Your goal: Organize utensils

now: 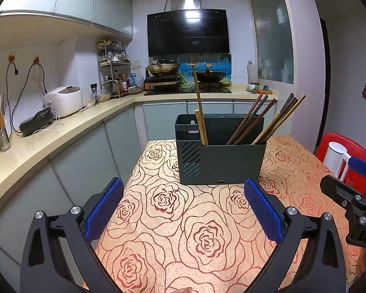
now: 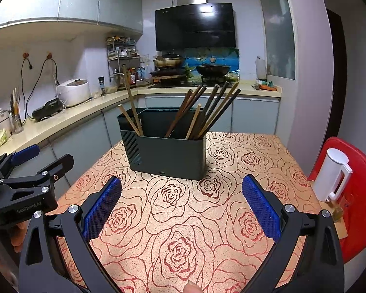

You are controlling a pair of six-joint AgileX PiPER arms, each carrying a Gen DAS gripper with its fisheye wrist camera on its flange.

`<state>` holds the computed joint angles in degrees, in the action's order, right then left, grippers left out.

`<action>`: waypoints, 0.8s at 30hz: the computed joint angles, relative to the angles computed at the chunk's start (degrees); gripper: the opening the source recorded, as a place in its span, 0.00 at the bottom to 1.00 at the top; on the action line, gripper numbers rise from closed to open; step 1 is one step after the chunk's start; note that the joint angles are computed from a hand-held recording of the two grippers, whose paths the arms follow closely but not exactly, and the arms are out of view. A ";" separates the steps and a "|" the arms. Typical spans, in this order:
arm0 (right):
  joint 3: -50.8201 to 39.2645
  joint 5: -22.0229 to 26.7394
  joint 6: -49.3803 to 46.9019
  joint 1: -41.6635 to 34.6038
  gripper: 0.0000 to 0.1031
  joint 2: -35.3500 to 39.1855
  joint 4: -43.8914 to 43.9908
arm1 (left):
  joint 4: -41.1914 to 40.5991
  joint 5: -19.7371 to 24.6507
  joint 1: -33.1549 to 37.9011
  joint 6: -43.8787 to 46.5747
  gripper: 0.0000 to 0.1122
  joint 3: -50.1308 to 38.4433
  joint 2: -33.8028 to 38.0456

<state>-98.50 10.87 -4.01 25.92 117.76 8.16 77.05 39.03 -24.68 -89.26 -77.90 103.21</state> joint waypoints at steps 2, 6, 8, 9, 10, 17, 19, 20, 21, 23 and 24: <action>0.04 -0.09 0.40 -0.22 0.93 0.08 -0.14 | 0.20 0.12 0.05 -0.43 0.85 0.18 0.00; -0.37 0.07 1.34 -0.36 0.93 0.47 -0.76 | -0.34 0.02 0.35 0.21 0.85 0.08 0.13; -0.71 0.35 1.42 -0.38 0.93 0.77 -0.81 | -0.63 -0.35 0.64 0.31 0.85 0.06 0.22; -0.84 0.46 1.35 -0.40 0.93 0.90 -0.77 | -0.84 -0.47 0.74 0.50 0.85 -0.06 0.33; -0.96 0.58 1.29 -0.38 0.93 1.03 -0.69 | -0.79 -0.55 0.82 0.50 0.85 -0.01 0.36; -1.62 1.39 -0.67 -0.12 0.93 1.78 0.90 | -0.55 -0.60 0.79 0.56 0.85 -0.01 0.59; -1.58 1.36 -0.75 -0.10 0.93 1.74 0.93 | -0.52 -0.51 0.65 0.57 0.85 -0.01 0.65; -1.53 1.32 -0.55 -0.09 0.93 1.73 0.80 | -0.54 -0.59 0.64 0.59 0.85 0.02 0.67; -1.51 1.31 -0.41 -0.09 0.93 1.73 0.73 | -0.65 -0.65 0.62 0.68 0.85 -0.02 0.74; -1.28 1.19 0.29 -0.07 0.93 1.58 0.27 | -0.84 -0.63 0.52 0.85 0.85 -0.13 0.88; -1.17 1.11 0.43 -0.09 0.93 1.48 0.28 | -0.80 -0.59 0.43 0.78 0.85 -0.05 0.87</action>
